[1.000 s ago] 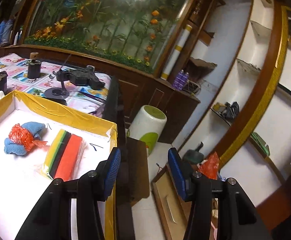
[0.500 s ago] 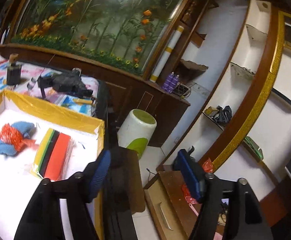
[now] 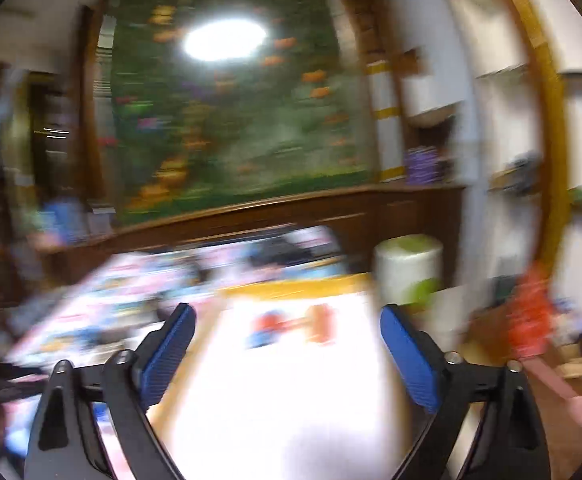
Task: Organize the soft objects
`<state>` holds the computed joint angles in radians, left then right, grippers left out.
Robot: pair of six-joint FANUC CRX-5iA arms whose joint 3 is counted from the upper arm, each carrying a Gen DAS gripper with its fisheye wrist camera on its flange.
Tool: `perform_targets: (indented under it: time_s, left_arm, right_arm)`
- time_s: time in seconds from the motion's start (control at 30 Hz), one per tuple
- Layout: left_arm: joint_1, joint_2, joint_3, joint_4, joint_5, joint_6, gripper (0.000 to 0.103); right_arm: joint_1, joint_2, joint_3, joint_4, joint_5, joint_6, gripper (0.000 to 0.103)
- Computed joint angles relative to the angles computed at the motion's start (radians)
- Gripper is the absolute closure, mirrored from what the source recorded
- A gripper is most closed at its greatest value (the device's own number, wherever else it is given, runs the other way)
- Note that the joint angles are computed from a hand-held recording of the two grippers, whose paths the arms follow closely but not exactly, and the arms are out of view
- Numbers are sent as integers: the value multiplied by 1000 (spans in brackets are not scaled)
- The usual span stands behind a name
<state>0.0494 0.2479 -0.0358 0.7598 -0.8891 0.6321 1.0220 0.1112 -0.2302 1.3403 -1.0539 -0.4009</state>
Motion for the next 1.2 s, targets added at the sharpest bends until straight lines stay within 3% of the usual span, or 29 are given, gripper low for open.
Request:
perform_targets:
  time_s: [0.2, 0.4, 0.57, 0.73, 0.8, 0.87, 0.93, 1.0, 1.07, 1.2]
  left_arm:
    - [63, -12, -13, -46, -6, -64, 20]
    - [86, -2, -14, -71, 5, -68, 20]
    - [74, 41, 49, -146, -33, -8, 20]
    - [55, 125, 186, -242, -104, 169, 20]
    - [32, 131, 208, -308, -70, 234, 21]
    - [19, 121, 193, -324, -23, 250, 31]
    - [21, 113, 165, -282, 9, 225, 62]
    - [41, 127, 145, -168, -9, 173, 80]
    - [55, 143, 143, -101, -31, 159, 82]
    - [63, 147, 132, -45, -44, 130, 82]
  right_arm:
    - [13, 113, 90, -33, 309, 41, 2]
    - [23, 267, 267, -230, 421, 256, 2]
    - [47, 395, 468, -442, 334, 493, 2]
    - [52, 453, 587, -559, 254, 618, 2]
    - [50, 487, 652, -603, 215, 667, 2]
    - [47, 525, 727, -643, 158, 722, 2]
    - [37, 568, 812, -703, 109, 783, 2]
    - [26, 605, 882, -757, 70, 823, 2]
    - [17, 653, 973, -811, 8, 869, 21]
    - [10, 750, 1145, -839, -127, 909, 25]
